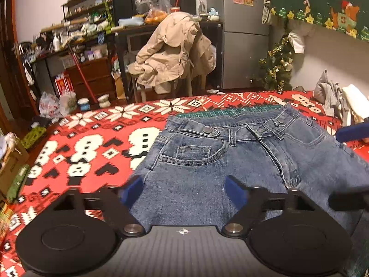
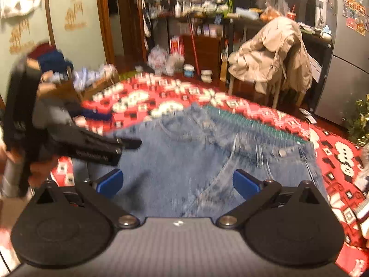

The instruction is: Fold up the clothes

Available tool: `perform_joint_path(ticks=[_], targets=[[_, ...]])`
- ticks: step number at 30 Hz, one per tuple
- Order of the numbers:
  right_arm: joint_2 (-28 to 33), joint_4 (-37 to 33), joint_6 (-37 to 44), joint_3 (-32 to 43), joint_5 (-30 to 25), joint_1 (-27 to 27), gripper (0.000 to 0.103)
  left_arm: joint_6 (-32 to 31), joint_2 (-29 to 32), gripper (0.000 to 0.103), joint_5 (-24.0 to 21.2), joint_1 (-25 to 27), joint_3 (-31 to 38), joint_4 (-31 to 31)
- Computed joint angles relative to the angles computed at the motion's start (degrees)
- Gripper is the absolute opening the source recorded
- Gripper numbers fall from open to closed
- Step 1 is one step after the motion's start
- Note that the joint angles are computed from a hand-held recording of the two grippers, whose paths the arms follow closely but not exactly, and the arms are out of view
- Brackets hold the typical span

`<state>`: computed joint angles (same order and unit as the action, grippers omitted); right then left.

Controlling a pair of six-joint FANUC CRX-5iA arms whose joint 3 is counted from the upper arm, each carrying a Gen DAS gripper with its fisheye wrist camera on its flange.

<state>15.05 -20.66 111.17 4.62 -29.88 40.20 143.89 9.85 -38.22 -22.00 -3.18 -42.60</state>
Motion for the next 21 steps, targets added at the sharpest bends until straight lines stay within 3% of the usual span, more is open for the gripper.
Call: perform_joint_path(ticks=[1,2,3,4,5,6,7,11,13,16,21], targets=[[0.9,-4.7,3.7,2.1,-1.6,-1.5,0.102,-0.5,0.3,0.052,0.6,0.6,0.0,0.8],[2.2,-6.4,4.5,4.4,-4.1,-2.5,0.1,-2.0,0.8,0.034,1.3,1.4,0.1,2.3],[3.5,-5.9,3.9,6.1,-6.1,-2.7,0.087,-4.2,1.4,0.018,2.0,2.3,0.2,4.2],[4.9,-5.3,3.4,7.9,-8.0,-2.8,0.068,-6.7,2.0,0.012,2.7,3.2,0.3,6.4],[6.2,-4.1,2.8,9.1,-8.9,-2.6,0.057,-8.2,2.6,0.009,3.5,3.9,0.3,7.6],[7.4,-2.8,2.1,10.3,-9.8,-2.3,0.037,-9.2,3.1,0.009,4.4,4.4,0.2,8.5],[8.5,-2.3,1.6,11.2,-10.3,-2.1,0.028,-10.3,3.6,0.008,5.3,5.0,0.2,9.5],[12.7,-2.6,2.2,15.7,-12.4,-1.6,0.022,-13.6,5.7,0.008,5.6,6.4,0.8,12.1],[15.4,-2.9,2.6,18.9,-14.4,-1.4,0.015,-12.9,5.6,0.011,6.5,7.0,0.2,11.8],[18.7,-2.5,2.7,22.8,-16.2,-1.0,0.013,-10.0,5.3,0.012,5.6,7.6,0.1,10.0],[24.7,-5.0,3.7,31.7,-20.2,-1.1,0.013,-8.8,3.7,0.013,7.4,10.5,-2.4,12.9]])
